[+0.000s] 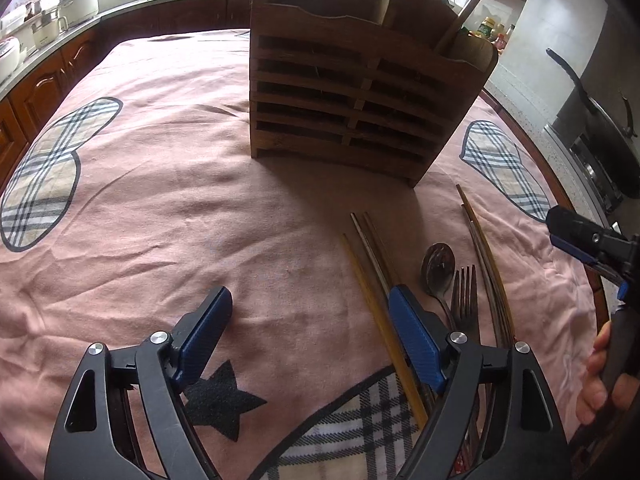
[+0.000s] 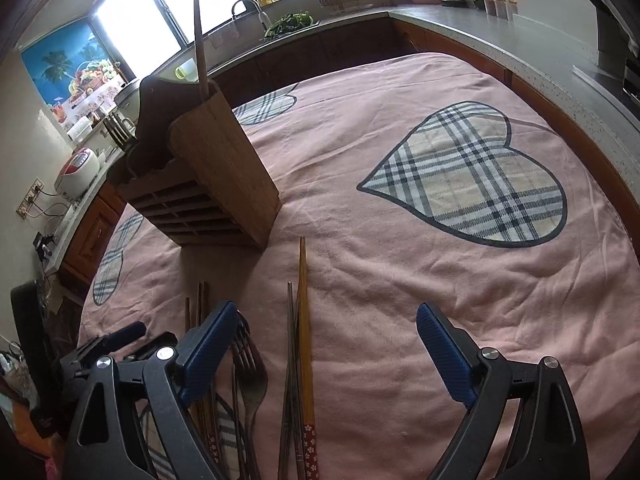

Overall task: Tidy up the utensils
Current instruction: 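Close the right gripper on a wooden chopstick while the left grasps another wooden chopstick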

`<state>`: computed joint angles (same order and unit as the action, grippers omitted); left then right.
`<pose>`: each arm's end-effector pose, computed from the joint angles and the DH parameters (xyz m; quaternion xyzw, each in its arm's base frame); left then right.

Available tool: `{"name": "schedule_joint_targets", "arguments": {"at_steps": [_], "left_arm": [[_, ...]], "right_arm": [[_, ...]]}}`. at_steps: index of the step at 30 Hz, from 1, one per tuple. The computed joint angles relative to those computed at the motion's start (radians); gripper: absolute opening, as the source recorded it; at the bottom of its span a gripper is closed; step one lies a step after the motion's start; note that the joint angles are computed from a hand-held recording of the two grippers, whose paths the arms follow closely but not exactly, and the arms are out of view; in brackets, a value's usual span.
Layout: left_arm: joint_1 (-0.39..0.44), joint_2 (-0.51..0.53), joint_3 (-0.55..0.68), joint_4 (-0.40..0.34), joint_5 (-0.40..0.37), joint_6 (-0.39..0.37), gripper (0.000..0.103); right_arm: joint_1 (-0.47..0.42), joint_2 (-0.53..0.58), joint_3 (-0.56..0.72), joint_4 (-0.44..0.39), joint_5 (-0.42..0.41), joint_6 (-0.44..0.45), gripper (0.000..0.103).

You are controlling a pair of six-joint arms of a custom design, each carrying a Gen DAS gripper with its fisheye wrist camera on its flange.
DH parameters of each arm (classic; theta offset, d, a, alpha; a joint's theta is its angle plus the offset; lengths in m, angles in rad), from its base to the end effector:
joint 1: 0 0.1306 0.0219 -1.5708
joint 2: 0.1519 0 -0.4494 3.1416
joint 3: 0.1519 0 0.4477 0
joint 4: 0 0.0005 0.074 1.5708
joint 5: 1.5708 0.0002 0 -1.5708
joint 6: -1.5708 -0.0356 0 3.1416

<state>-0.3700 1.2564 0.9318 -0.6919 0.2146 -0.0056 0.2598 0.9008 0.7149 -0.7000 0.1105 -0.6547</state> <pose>0.3985 -0.1632 0.3387 0.2073 0.9340 -0.1506 0.2489 0.2992 0.0749 0.3534 0.2027 0.9186 0.1013 0.3238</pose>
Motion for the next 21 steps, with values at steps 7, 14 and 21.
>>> {"name": "schedule_joint_targets", "arguments": {"at_steps": [7, 14, 21], "left_arm": [[-0.016, 0.029, 0.013, 0.019, -0.025, -0.002, 0.069], [-0.022, 0.061, 0.045, 0.007, 0.004, -0.009, 0.043], [-0.075, 0.078, 0.05, 0.038, -0.016, -0.073, 0.01]], "right_arm": [[-0.006, 0.094, 0.048, 0.0, 0.057, 0.162, 0.086], [-0.044, 0.231, 0.106, -0.001, -0.014, 0.217, 0.059], [-0.095, 0.254, 0.092, 0.023, -0.093, 0.206, 0.006]]}}
